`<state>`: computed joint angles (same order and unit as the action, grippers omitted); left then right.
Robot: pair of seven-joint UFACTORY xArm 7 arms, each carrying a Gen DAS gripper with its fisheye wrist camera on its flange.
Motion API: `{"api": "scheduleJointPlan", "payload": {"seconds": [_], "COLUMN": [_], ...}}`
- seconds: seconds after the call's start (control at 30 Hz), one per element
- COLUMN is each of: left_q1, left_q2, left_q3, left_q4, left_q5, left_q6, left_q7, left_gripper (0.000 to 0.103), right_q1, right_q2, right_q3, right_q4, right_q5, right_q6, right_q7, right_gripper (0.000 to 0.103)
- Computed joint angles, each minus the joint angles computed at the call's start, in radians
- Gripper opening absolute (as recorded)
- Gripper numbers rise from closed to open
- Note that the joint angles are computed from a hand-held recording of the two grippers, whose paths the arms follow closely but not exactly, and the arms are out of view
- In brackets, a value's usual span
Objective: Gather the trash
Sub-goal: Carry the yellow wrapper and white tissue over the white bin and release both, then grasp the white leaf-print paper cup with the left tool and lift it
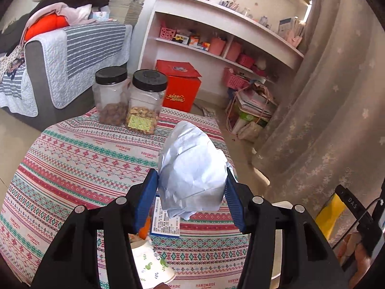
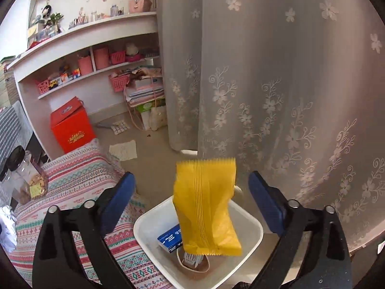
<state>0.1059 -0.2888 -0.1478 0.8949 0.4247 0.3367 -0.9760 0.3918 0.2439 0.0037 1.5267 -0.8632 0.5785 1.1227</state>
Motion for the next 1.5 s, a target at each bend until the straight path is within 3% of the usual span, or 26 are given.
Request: {"api": "scheduleJointPlan", "payload": {"seconds": [0.17,0.27,0.53,0.7,0.9,1.0,1.17,1.3,1.43,1.5], "left_q1": [-0.074,-0.111,-0.263,-0.334,-0.388,-0.391,-0.368,-0.331,-0.285,-0.264], "left_q2": [0.07,0.13,0.362,0.471,0.494,0.469,0.412,0.371,0.322,0.289], "left_q3": [0.003,-0.005,0.025,0.033,0.068,0.089,0.105,0.1,0.099,0.101], "left_q4": [0.081,0.147,0.406,0.541,0.566,0.541,0.48,0.447,0.4,0.361], "left_q5": [-0.056,-0.051,-0.113,-0.206,-0.217,-0.186,-0.118,-0.123,-0.184,-0.172], "left_q6": [-0.014,0.003,0.079,0.122,0.144,0.173,0.254,0.362,0.469,0.501], "left_q7": [0.08,0.117,0.242,0.324,0.32,0.292,0.234,0.233,0.279,0.282], "left_gripper": [0.054,0.054,0.054,0.054,0.055,0.06,0.07,0.073,0.075,0.075], "right_q1": [-0.042,-0.097,-0.248,-0.294,-0.309,-0.306,-0.277,-0.238,-0.205,-0.186], "right_q2": [-0.089,-0.135,-0.24,-0.243,-0.249,-0.244,-0.218,-0.191,-0.147,-0.131], "right_q3": [-0.028,-0.022,0.006,0.023,0.035,0.041,0.058,0.075,0.105,0.111], "right_q4": [-0.107,-0.165,-0.286,-0.302,-0.312,-0.31,-0.29,-0.265,-0.213,-0.193], "right_q5": [-0.158,-0.196,-0.155,0.009,0.034,0.067,0.221,0.343,0.557,0.619], "right_q6": [-0.103,-0.172,-0.321,-0.322,-0.325,-0.331,-0.307,-0.265,-0.179,-0.143], "right_q7": [0.087,0.134,0.217,0.112,0.092,0.054,-0.138,-0.325,-0.583,-0.659], "right_gripper": [0.096,0.096,0.096,0.096,0.096,0.096,0.096,0.096,0.096,0.096]}}
